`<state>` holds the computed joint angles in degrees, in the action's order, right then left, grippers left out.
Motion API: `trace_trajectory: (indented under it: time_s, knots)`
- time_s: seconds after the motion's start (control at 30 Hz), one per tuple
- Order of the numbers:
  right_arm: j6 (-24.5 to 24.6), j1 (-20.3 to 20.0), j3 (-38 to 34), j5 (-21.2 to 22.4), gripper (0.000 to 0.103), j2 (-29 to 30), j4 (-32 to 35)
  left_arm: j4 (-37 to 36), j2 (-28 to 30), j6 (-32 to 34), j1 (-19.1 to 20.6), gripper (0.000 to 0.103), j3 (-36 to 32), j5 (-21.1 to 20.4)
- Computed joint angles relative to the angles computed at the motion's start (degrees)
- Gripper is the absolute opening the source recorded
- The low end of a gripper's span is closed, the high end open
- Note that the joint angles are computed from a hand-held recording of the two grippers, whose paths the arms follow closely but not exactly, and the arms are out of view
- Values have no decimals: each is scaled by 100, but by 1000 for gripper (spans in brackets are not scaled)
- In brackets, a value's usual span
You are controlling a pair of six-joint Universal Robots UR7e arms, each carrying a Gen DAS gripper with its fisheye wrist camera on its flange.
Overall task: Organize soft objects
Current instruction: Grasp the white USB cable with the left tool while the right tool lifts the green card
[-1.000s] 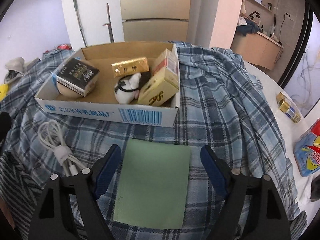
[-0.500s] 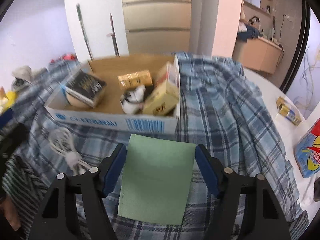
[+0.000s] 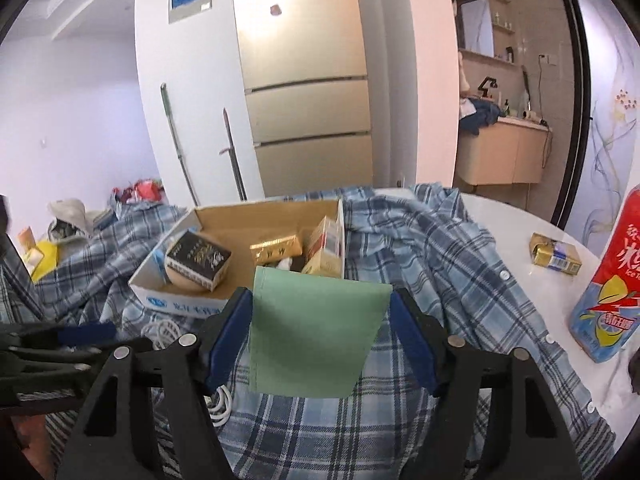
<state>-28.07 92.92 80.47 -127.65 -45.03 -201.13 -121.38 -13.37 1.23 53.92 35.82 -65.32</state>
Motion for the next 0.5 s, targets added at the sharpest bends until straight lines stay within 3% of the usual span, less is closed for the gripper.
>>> trace_trajectory:
  time_s: [0.13,0.27,0.4,0.5]
  knots:
    - [-214,29,21,47,70,36,-377,483,238,-541,39,64,-482,-228]
    - [-361,47,6,31,70,82,-778,1137,564,-943,64,57,-1131,-368]
    - [-718,95,-104,-89,70,234,-1559,1547,884,-1517,102,48,-1685,-225]
    - [-791,100,-125,-66,70,238,-1625,1887,1149,-1545,133,47,-2198,-302]
